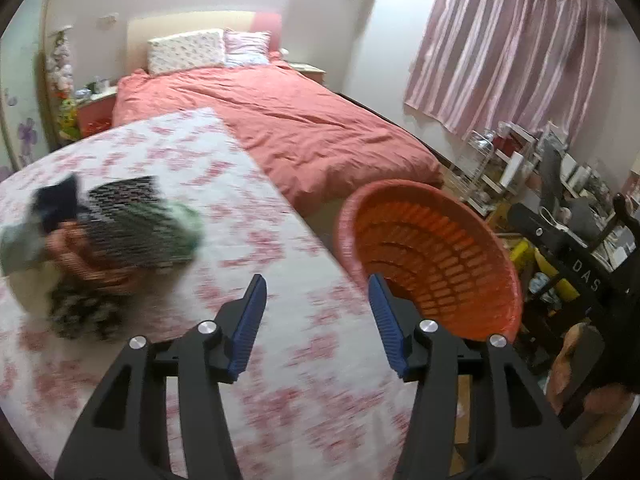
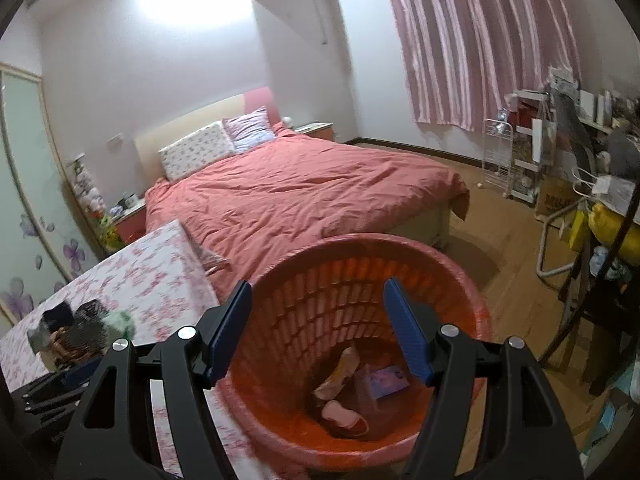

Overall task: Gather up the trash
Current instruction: 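Return to the table and grasp the crumpled light-blue paper with the left gripper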

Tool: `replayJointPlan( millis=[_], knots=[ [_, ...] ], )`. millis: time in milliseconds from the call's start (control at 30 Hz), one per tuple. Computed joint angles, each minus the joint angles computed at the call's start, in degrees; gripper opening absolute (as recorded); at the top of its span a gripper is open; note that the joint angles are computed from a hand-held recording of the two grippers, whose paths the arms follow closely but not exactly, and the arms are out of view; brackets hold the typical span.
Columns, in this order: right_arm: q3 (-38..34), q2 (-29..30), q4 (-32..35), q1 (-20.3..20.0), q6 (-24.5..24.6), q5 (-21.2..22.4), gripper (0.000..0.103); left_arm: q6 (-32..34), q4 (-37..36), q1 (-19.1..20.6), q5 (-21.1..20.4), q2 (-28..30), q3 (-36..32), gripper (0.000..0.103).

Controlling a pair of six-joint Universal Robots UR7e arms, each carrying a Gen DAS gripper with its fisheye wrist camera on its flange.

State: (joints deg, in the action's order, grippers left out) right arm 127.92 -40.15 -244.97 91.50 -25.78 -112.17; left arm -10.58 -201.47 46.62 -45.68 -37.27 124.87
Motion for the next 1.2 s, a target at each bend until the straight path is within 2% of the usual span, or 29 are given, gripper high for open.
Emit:
replayJointPlan(
  millis=[333, 533, 767, 967, 1133, 1200],
  knots=[
    [-1.54, 3.63, 4.71, 5.11, -0.49, 0.43, 0.068, -4.50, -5.75, 0.70, 9.72, -9.74, 11.89, 0.061],
    [-2.52, 6.11, 8.40, 7.94, -1.20, 1.38, 0.068, -6.41, -7.54, 2.44, 15.83, -14.89, 15.84, 0.062],
    [-4.24, 7.97, 12.12, 9.49, -1.20, 1.22, 0.068, -1.00, -10.65, 3.61, 17.85, -14.75, 13.45, 0.062],
    [-4.90, 8.55, 13.46, 9.67, -0.45, 0.63, 0.068, 2.12, -9.23, 5.76, 16.20, -12.02, 8.19, 0.062],
    [-4.83, 8.75, 14.15, 9.40, -0.03, 0.58, 0.068, 2.32, -7.47, 7.44, 15.33, -11.27, 6.57, 0.041],
    [-5.11, 8.94, 14.56, 9.45, 0.02, 0.57, 0.068, 2.26, -7.84, 7.58, 15.04, -11.37, 6.79, 0.036]
  ],
)
